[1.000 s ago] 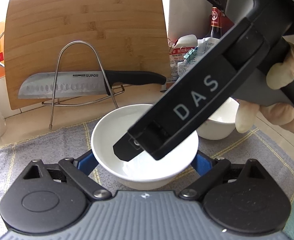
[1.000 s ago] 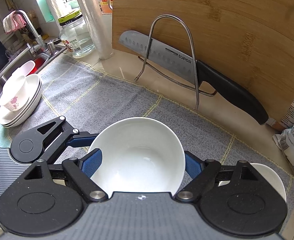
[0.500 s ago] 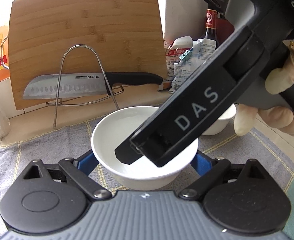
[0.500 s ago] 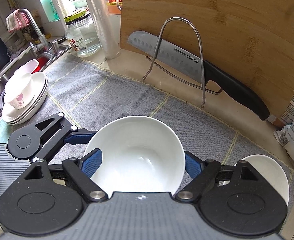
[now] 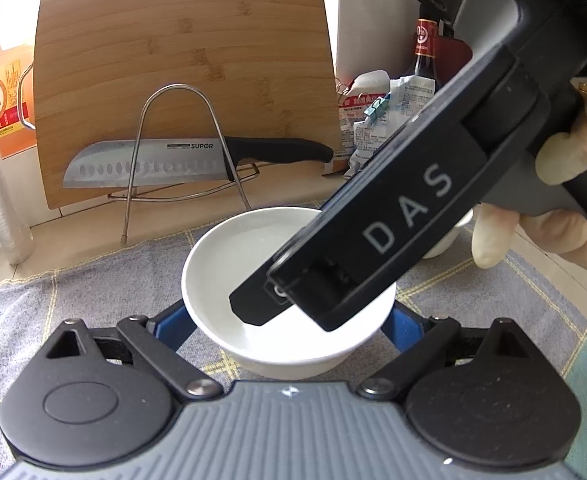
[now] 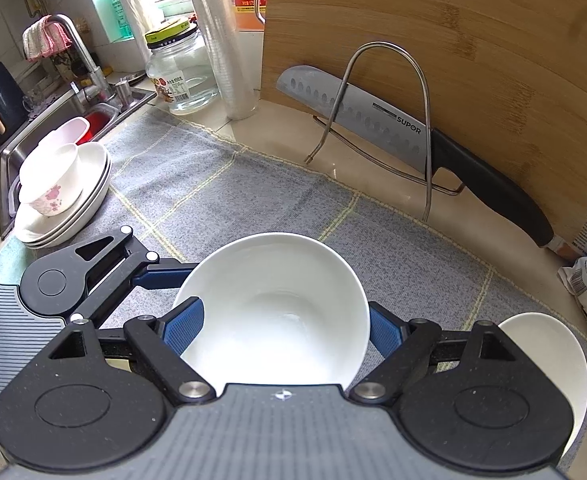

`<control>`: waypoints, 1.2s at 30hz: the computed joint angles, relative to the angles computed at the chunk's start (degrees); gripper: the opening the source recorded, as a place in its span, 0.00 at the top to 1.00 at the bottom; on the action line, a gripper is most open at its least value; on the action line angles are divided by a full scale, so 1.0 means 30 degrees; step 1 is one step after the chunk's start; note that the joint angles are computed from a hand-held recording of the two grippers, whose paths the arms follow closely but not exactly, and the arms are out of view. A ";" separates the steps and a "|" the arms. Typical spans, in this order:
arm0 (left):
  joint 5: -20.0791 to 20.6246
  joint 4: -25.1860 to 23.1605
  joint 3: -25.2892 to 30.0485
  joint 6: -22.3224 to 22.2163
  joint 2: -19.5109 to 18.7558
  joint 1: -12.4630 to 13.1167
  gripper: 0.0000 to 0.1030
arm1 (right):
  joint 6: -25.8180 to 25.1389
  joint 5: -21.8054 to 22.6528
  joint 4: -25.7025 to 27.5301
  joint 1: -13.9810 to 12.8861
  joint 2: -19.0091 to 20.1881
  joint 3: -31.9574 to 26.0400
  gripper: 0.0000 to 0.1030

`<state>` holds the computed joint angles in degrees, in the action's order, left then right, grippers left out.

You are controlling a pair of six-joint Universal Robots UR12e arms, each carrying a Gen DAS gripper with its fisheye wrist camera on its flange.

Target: Organize plates and bowls

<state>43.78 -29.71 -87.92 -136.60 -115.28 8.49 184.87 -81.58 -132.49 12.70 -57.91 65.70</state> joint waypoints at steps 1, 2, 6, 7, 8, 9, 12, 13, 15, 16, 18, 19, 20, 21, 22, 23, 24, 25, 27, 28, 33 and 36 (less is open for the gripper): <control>-0.0003 -0.0068 -0.0073 0.0076 0.0056 0.0058 0.07 | 0.0009 0.0078 0.0023 0.0029 0.0024 -0.0040 0.13; 0.0015 -0.0218 -0.0128 0.0218 0.0123 0.0151 0.07 | 0.0024 0.0188 0.0018 0.0054 0.0033 -0.0051 0.13; 0.0192 -0.0729 -0.0412 0.0709 0.0443 0.0559 0.07 | -0.0080 0.0606 0.0051 0.0280 0.0131 -0.0181 0.13; 0.0244 -0.0838 -0.0467 0.0795 0.0510 0.0663 0.07 | -0.0135 0.0692 0.0092 0.0371 0.0185 -0.0258 0.13; 0.0322 -0.0981 -0.0525 0.0877 0.0591 0.0793 0.07 | -0.0204 0.0783 0.0129 0.0456 0.0255 -0.0351 0.13; 0.0376 -0.1075 -0.0570 0.0924 0.0650 0.0903 0.07 | -0.0224 0.0889 0.0151 0.0532 0.0325 -0.0443 0.13; 0.0532 -0.1172 -0.0774 0.1133 0.0860 0.1268 0.07 | -0.0127 0.1299 0.0199 0.0737 0.0550 -0.0735 0.13; 0.0592 -0.1207 -0.0852 0.1269 0.0934 0.1387 0.07 | -0.0080 0.1454 0.0176 0.0812 0.0629 -0.0823 0.13; 0.0693 -0.1370 -0.0927 0.1465 0.1036 0.1610 0.07 | -0.0060 0.1726 0.0279 0.0976 0.0810 -0.1068 0.13; 0.0733 -0.1459 -0.0963 0.1550 0.1081 0.1712 0.07 | -0.0034 0.1831 0.0306 0.1048 0.0889 -0.1175 0.13; 0.0861 -0.1672 -0.1005 0.1767 0.1151 0.1908 0.07 | -0.0069 0.2013 0.0434 0.1228 0.1092 -0.1466 0.13; 0.0911 -0.1804 -0.1067 0.1896 0.1226 0.2030 0.07 | -0.0048 0.2092 0.0506 0.1299 0.1188 -0.1602 0.13; 0.0955 -0.1922 -0.1083 0.1985 0.1247 0.2122 0.07 | -0.0040 0.2162 0.0590 0.1367 0.1289 -0.1745 0.13; 0.0979 -0.2019 -0.1128 0.2086 0.1290 0.2200 0.07 | -0.0055 0.2200 0.0665 0.1421 0.1361 -0.1848 0.12; 0.1009 -0.2103 -0.1181 0.2198 0.1332 0.2291 0.07 | -0.0074 0.2229 0.0756 0.1486 0.1432 -0.1945 0.13; 0.1070 -0.2188 -0.1176 0.2298 0.1335 0.2336 0.07 | -0.0055 0.2254 0.0843 0.1569 0.1520 -0.2066 0.12; 0.1102 -0.2282 -0.1178 0.2388 0.1341 0.2391 0.07 | -0.0042 0.2282 0.0897 0.1613 0.1578 -0.2149 0.12; 0.1107 -0.2383 -0.1165 0.2448 0.1334 0.2437 0.07 | -0.0038 0.2326 0.0978 0.1672 0.1644 -0.2246 0.13; 0.1119 -0.2654 -0.1152 0.2625 0.1340 0.2540 0.07 | 0.0013 0.2377 0.1029 0.1754 0.1725 -0.2355 0.13; 0.1087 -0.2739 -0.1241 0.2716 0.1419 0.2609 0.07 | 0.0066 0.2395 0.1049 0.1792 0.1757 -0.2391 0.13; 0.1034 -0.3102 -0.1267 0.3155 0.1429 0.2708 0.07 | 0.0258 0.2284 0.1028 0.1903 0.1850 -0.2453 0.13; 0.0997 -0.3167 -0.1292 0.3490 0.1378 0.2737 0.06 | 0.0436 0.2264 0.1035 0.1943 0.1845 -0.2398 0.12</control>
<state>46.77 -39.21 -91.80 -126.13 -111.15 16.70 186.18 -74.79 -129.38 18.53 -52.37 58.51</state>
